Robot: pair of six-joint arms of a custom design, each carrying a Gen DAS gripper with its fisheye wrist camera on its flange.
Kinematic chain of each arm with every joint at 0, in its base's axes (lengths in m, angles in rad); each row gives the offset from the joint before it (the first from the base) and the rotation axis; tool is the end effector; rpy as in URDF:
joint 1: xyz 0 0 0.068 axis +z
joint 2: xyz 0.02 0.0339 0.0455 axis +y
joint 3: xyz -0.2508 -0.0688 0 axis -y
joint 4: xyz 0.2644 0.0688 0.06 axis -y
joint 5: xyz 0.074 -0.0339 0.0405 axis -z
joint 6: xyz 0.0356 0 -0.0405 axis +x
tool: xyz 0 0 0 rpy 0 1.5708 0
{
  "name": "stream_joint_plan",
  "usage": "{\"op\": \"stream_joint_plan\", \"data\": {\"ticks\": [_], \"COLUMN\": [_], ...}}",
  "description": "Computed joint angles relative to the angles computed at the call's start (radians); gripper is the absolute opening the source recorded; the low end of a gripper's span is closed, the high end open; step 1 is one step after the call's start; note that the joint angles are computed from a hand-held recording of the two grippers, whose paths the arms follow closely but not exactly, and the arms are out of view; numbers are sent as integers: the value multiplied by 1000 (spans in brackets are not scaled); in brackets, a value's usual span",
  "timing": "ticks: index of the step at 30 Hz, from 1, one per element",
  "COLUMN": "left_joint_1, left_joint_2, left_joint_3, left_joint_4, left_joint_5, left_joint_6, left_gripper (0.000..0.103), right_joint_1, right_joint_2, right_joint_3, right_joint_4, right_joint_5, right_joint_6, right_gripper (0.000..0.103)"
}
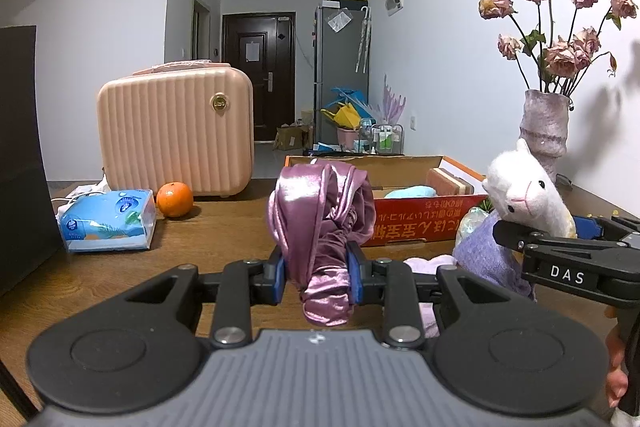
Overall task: Organize soft objects
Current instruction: 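Close the left gripper on the scrunchie and carry it toward the box while the right gripper carries the alpaca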
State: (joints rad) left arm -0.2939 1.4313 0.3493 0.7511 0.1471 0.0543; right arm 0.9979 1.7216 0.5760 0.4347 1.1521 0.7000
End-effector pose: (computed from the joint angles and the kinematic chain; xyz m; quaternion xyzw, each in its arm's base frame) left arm 0.2526 -0.0819 0.1211 0.1827 0.7920 -0.1286 0.5681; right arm 0.1837 0.2248 0.0876 0.1114 0.7876 -0.0648 0.6026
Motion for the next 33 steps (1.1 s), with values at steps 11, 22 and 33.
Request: {"op": "stream_joint_plan", "data": {"ticks": [11, 22, 33], "left_joint_1": [-44, -105, -138], "left_joint_2": [25, 98, 204], "left_joint_3": [48, 154, 288], "left_joint_4": [-15, -29, -54], "left_joint_5": [-38, -102, -145], "left_joint_6": [-20, -59, -86], "left_gripper": [30, 30, 30], "right_joint_1": [-7, -77, -180], "right_joint_2": [12, 47, 91], "right_joint_3": [-21, -30, 3], "right_joint_4": [148, 357, 507], "right_joint_5": [31, 15, -82], "right_joint_6": [-93, -255, -374], "right_gripper": [72, 72, 72]}}
